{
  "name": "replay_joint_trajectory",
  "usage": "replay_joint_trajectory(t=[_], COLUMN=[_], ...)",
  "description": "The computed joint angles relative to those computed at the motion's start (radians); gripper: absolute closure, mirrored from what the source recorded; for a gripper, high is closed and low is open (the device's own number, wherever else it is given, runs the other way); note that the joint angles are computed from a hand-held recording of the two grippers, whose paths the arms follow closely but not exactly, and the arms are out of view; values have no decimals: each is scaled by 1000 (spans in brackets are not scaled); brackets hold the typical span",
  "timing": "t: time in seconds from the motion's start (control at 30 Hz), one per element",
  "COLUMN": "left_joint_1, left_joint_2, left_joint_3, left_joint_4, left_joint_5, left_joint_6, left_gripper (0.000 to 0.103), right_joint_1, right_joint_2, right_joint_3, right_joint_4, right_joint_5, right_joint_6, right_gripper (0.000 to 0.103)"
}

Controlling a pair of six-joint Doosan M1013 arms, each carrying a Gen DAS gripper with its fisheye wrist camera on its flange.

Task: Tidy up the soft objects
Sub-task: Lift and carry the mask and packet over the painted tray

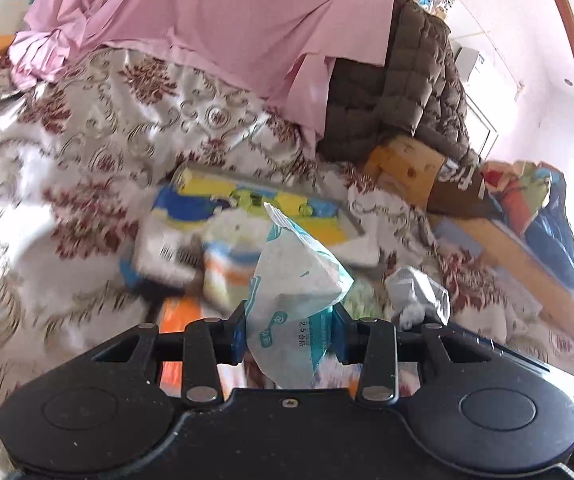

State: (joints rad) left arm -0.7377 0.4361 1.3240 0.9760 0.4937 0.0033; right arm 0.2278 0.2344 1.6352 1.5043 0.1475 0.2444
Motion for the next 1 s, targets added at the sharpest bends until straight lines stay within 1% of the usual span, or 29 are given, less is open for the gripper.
replay_joint_trajectory(t=[0.13,0.23,0.4,0.47,0.57,0.73,0.83,1.0], left_joint_1=[28,48,77,87,100,115,121,131], left_joint_2=[56,102,197,236,295,394,447,524], left_joint_3=[-108,-194,-358,-424,-517,-672,-756,-892], left_joint_4=[-75,-137,-288,-351,-422,-479,-508,-566], left_joint_5=[15,33,95,119,153,219,261,346], left_joint_6=[108,191,401,493,583,635,671,725], left_gripper=[61,61,61,61,61,61,61,61], right_joint_1=[-18,-33,-51,-56,-64,-68,-72,-73], right_joint_2=[76,126,192,216,247,284,296,309], right_joint_3=[-104,-169,-239,-265,-297,-337,-352,-369], right_joint_4=[-13,-86,-130,-205,-315,-479,-512,-578], right_joint_5=[-6,1,10,19,37,64,91,104], right_joint_6=[46,151,223,313,455,654,711,803], right_gripper=[59,58,57,57,57,57,57,55])
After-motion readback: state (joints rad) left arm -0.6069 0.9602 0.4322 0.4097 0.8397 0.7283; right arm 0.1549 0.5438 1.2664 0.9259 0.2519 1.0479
